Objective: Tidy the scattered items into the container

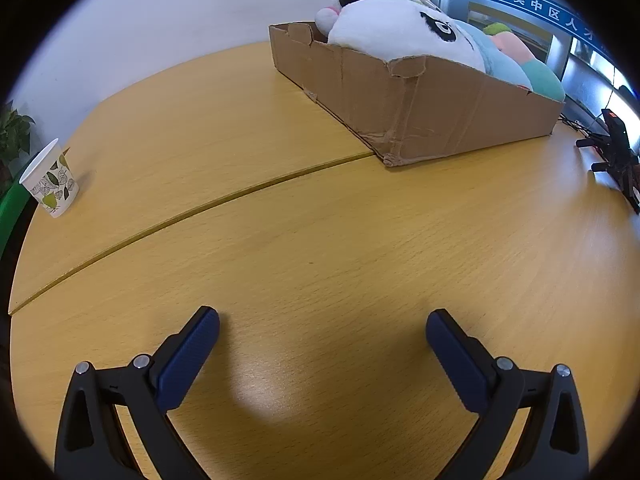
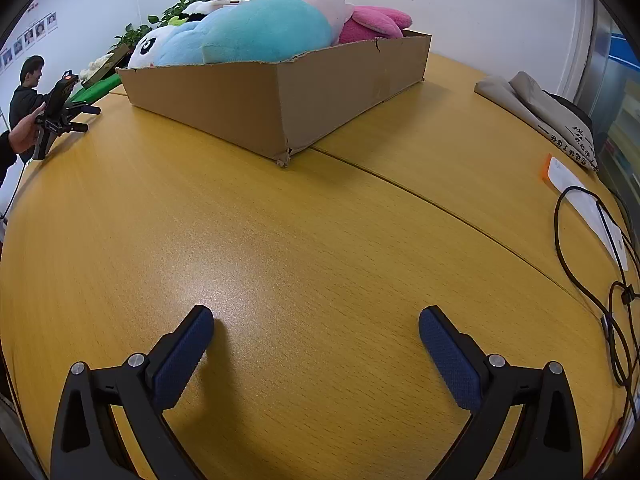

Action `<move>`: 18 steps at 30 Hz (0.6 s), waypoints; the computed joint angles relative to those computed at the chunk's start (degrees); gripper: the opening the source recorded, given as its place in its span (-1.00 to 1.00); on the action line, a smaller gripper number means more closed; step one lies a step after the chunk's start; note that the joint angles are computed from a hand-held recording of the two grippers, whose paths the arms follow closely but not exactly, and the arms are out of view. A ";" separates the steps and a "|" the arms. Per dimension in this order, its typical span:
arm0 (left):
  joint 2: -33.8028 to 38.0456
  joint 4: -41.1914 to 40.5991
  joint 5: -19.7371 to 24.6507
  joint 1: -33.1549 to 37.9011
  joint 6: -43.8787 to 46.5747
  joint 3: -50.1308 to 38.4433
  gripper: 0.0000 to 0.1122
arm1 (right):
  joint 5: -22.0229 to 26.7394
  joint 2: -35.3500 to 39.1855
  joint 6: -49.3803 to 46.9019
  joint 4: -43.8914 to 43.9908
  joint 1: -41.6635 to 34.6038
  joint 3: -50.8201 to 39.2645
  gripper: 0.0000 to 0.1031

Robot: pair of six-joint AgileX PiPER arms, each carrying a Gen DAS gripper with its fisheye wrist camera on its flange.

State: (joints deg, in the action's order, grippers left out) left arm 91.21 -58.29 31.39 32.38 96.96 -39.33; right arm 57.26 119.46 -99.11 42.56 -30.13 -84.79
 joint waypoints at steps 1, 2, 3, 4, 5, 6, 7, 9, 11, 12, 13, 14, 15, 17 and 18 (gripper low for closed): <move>-0.02 0.01 -0.10 -0.15 -0.12 0.00 0.84 | 0.04 0.06 0.10 -0.04 0.05 -0.15 1.00; -0.02 0.01 -0.10 -0.15 -0.12 0.00 0.84 | -0.06 0.00 0.01 0.06 0.02 0.03 1.00; -0.06 -0.05 -0.33 -0.49 -0.35 0.04 0.84 | -0.05 0.02 0.05 0.04 0.05 -0.02 1.00; -0.08 -0.04 -0.35 -0.52 -0.38 0.06 0.84 | -0.13 -0.03 0.01 0.09 0.04 0.10 1.00; -0.09 -0.03 -0.32 -0.46 -0.36 0.07 0.84 | -0.18 -0.05 -0.02 0.13 0.05 0.17 1.00; -0.09 -0.03 -0.27 -0.36 -0.28 0.08 0.84 | -0.16 0.00 0.05 0.10 0.08 0.07 1.00; -0.10 -0.05 -0.26 -0.34 -0.24 0.10 0.84 | -0.23 -0.05 -0.02 0.17 0.06 0.20 1.00; -0.13 -0.13 -0.38 -0.47 -0.29 0.16 0.84 | -0.24 -0.01 0.04 0.17 0.09 0.14 1.00; -0.13 -0.13 -0.38 -0.47 -0.29 0.16 0.84 | -0.29 -0.03 -0.01 0.21 0.08 0.22 1.00; -0.15 -0.17 -0.43 -0.52 -0.31 0.19 0.84 | -0.33 -0.03 -0.01 0.24 0.08 0.25 1.00; -0.16 -0.17 -0.42 -0.49 -0.29 0.20 0.84 | -0.30 0.01 0.06 0.21 0.11 0.14 1.00; -0.16 -0.16 -0.37 -0.41 -0.23 0.20 0.84 | -0.35 -0.01 0.00 0.26 0.09 0.23 1.00; -0.17 -0.20 -0.47 -0.56 -0.32 0.22 0.84 | -0.33 0.02 0.05 0.24 0.11 0.16 1.00; -0.18 -0.19 -0.43 -0.47 -0.26 0.23 0.84 | -0.42 -0.03 -0.02 0.31 0.10 0.30 1.00; -0.19 -0.24 -0.51 -0.59 -0.33 0.25 0.84 | -0.46 -0.06 -0.06 0.34 0.10 0.38 1.00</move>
